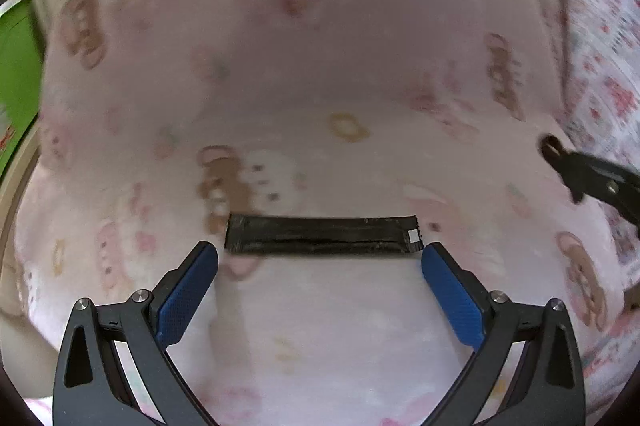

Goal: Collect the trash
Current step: 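Grasp the black strip with the left tool while the right tool holds the hair tie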

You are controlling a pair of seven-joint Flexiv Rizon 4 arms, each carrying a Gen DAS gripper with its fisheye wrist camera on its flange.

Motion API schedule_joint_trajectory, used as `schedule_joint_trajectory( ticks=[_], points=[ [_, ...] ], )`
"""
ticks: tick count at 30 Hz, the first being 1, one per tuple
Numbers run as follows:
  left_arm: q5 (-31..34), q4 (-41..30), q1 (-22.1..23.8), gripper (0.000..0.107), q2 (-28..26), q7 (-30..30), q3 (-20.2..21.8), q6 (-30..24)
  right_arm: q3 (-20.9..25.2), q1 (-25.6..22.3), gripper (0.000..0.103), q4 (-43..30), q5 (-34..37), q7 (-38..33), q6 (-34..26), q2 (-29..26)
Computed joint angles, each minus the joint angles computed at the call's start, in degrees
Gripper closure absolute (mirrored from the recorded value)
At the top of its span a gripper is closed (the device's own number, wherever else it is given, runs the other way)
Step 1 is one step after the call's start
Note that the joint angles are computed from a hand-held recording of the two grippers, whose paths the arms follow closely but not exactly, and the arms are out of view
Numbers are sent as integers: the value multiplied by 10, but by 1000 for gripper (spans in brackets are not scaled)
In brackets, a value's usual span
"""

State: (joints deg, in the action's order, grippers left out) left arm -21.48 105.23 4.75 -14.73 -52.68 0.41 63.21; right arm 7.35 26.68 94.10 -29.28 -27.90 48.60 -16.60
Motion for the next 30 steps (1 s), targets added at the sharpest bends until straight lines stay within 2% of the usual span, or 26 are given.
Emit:
schedule_joint_trajectory(
  ticks=[4, 8, 12, 15, 17, 19, 20, 27, 30],
  points=[
    [17, -31, 7, 9, -16, -48, 18, -24, 0, 0, 95, 1, 1, -2, -4, 1],
    [83, -52, 2, 11, -27, -101, 43, 1, 1, 2, 95, 5, -5, -2, -8, 4],
    [76, -63, 19, 15, -27, -130, 40, -22, 2, 0, 95, 6, 0, 0, -10, 6],
    [116, -61, 13, 18, -23, -208, 65, 14, 3, -1, 95, 6, 4, 1, -10, 6],
    [52, -51, 42, 18, -17, -173, 30, 16, 4, -1, 95, 3, 6, -4, -11, 4],
    [-35, -64, 73, 18, -18, -118, -5, -53, 5, 1, 95, 0, 6, -9, -12, 0],
    [-48, -73, 73, 18, -22, -117, -6, -73, 5, 2, 95, -3, 5, -13, -14, -2],
    [24, -112, 27, 18, -53, -169, 17, -61, 6, 9, 95, -14, 11, -26, -24, -11],
    [84, -138, 5, 18, -72, -222, 39, -69, 3, 11, 95, -17, 8, -26, -25, -11]
  ],
)
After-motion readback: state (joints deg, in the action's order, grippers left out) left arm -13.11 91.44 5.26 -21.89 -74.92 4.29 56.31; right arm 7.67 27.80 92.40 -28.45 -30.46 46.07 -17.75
